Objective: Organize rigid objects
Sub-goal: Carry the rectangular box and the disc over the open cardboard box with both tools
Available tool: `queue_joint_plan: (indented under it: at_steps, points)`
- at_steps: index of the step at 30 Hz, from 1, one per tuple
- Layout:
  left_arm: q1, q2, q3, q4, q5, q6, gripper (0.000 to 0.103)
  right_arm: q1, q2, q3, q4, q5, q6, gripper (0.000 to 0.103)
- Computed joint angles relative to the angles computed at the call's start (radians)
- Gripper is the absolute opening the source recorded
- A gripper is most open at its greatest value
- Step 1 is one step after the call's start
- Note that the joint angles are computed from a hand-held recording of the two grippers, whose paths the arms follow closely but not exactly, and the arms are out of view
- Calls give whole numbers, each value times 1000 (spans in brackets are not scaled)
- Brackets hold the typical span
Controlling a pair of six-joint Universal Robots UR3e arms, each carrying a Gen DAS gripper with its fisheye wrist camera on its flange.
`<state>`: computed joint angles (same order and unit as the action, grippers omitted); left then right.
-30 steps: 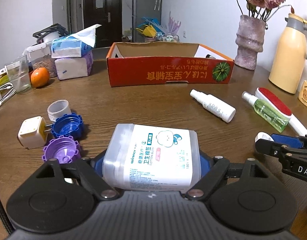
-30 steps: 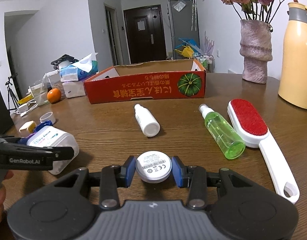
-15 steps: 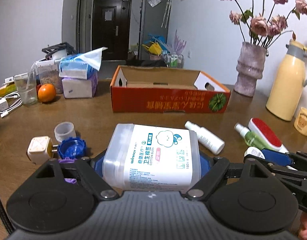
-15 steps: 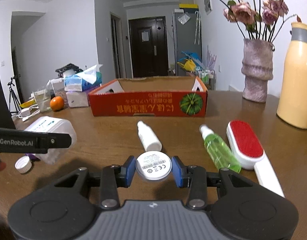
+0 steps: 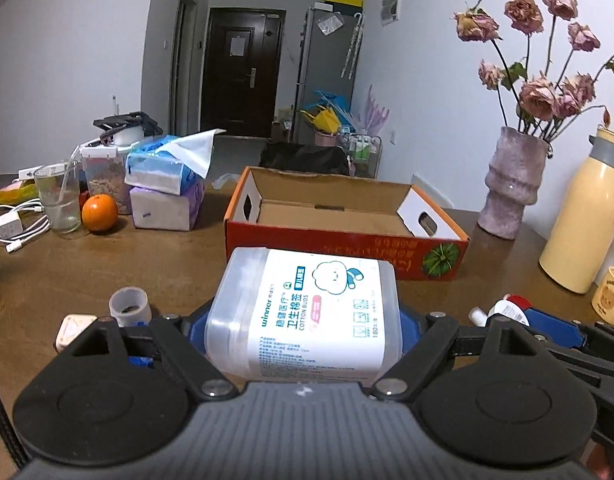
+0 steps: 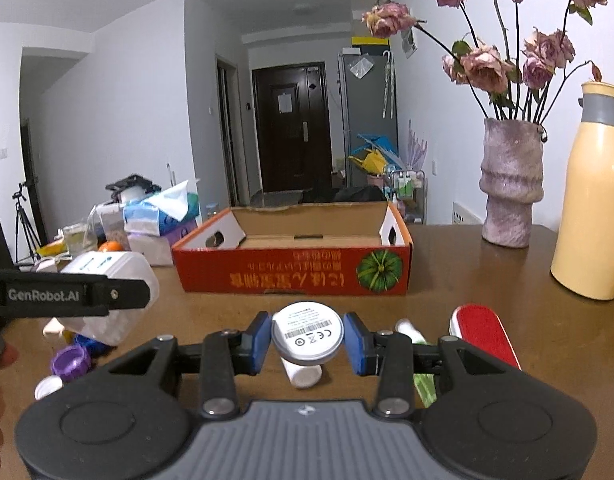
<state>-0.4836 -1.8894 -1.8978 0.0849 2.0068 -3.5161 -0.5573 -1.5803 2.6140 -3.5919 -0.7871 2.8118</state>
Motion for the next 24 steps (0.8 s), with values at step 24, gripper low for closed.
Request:
queue_joint_plan:
  at_steps: [24]
  points:
    - [73,-258,481,-186,11,-29,85,256,351,-527,-38,-235,256,39]
